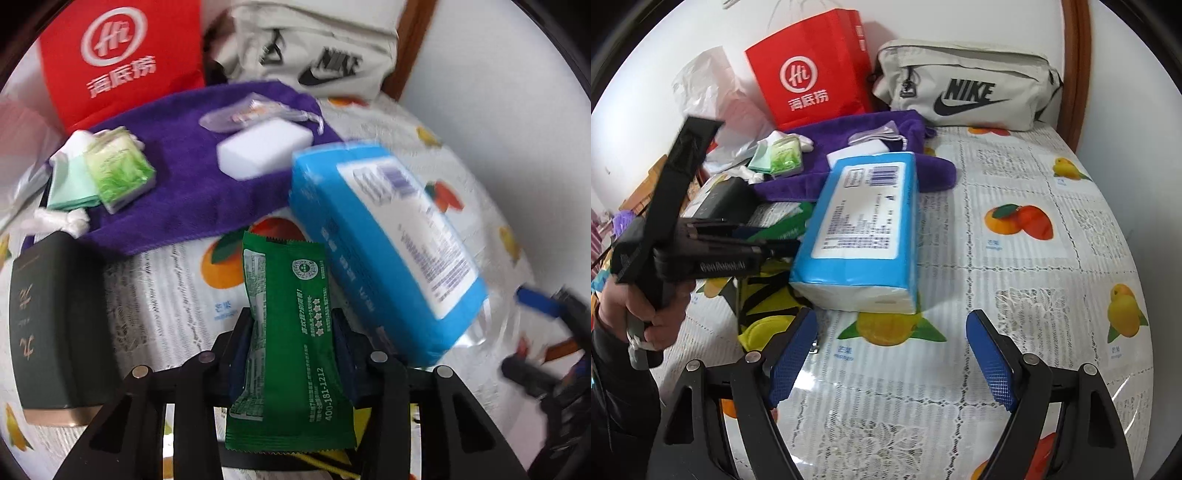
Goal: Organize soft objects
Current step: 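Grasp the green snack-bar packet with the left tool, then grasp the yellow bag with black straps with the right tool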
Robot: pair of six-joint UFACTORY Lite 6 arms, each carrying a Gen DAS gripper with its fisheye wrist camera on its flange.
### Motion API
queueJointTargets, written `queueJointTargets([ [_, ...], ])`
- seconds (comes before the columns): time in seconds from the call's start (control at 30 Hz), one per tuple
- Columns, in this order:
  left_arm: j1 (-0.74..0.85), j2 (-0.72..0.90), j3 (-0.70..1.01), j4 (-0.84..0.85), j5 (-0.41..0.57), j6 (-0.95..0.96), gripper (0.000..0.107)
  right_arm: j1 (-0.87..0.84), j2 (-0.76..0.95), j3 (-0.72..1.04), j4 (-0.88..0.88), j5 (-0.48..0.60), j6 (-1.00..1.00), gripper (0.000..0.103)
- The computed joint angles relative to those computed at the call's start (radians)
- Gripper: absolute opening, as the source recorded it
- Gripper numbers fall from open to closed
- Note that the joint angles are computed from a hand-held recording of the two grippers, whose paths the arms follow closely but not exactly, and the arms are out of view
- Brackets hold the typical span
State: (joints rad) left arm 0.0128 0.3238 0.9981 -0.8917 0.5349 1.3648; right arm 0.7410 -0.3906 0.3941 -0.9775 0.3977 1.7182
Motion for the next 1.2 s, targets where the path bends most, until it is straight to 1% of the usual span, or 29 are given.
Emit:
queueJointTargets([
  [0.07,0.044,-0.016,0.007,-0.011,0.043,0.000,0.039,0.042,0.026,0.024,-0.011,0.018,0.029,0.083],
  [0.13,0.078,-0.047,-0.005,-0.019,0.053,0.012,0.039,0.079,0.046,0.041,-0.032,0.024,0.064,0.083],
  [0.27,0.192,-0.105,-0.036,-0.024,0.116,0.065,0.039,0.136,0.122,0.090,-0.118,-0.005,0.163,0.083],
  [0.33,0.235,-0.118,-0.052,-0.032,0.128,0.088,0.039,0.171,0.168,0.118,-0.220,-0.016,0.264,0.083],
  [0.47,0.350,-0.138,-0.102,-0.045,0.145,0.150,0.039,0.228,0.291,0.211,-0.404,-0.010,0.401,0.083],
  [0.57,0.418,-0.158,-0.151,-0.068,0.122,0.215,0.039,0.242,0.418,0.314,-0.429,0.005,0.353,0.083],
  [0.6,0.448,-0.152,-0.155,-0.078,0.135,0.239,0.039,0.238,0.460,0.347,-0.429,0.008,0.334,0.083],
  [0.63,0.480,-0.143,-0.154,-0.080,0.158,0.256,0.039,0.232,0.508,0.388,-0.392,0.006,0.288,0.083],
  [0.73,0.565,-0.123,-0.158,-0.088,0.178,0.307,0.039,0.208,0.606,0.467,-0.374,-0.047,0.238,0.081],
  [0.8,0.604,-0.098,-0.145,-0.087,0.205,0.322,0.039,0.215,0.676,0.530,-0.275,-0.027,0.130,0.077],
  [0.83,0.624,-0.083,-0.138,-0.088,0.212,0.333,0.039,0.223,0.721,0.567,-0.220,0.010,0.076,0.073],
  [0.9,0.654,-0.063,-0.129,-0.096,0.224,0.356,0.039,0.231,0.797,0.633,-0.124,0.076,-0.014,0.069],
  [0.93,0.667,-0.053,-0.126,-0.098,0.231,0.364,0.039,0.234,0.826,0.648,-0.133,0.092,-0.001,0.067],
  [0.97,0.681,-0.040,-0.119,-0.098,0.240,0.374,0.039,0.237,0.817,0.633,-0.177,0.091,0.054,0.067],
  [1.0,0.694,-0.033,-0.116,-0.100,0.247,0.386,0.039,0.237,0.806,0.619,-0.189,0.090,0.076,0.064],
  [1.07,0.712,-0.015,-0.109,-0.101,0.255,0.400,0.039,0.226,0.779,0.595,-0.190,0.065,0.088,0.043],
  [1.1,0.722,-0.005,-0.104,-0.098,0.260,0.402,0.039,0.218,0.751,0.569,-0.206,0.033,0.109,0.036],
  [1.17,0.740,0.018,-0.093,-0.093,0.271,0.404,0.039,0.225,0.723,0.551,-0.222,0.038,0.142,0.021],
  [1.2,0.745,0.024,-0.092,-0.090,0.272,0.406,0.039,0.230,0.702,0.543,-0.204,0.040,0.133,0.019],
])
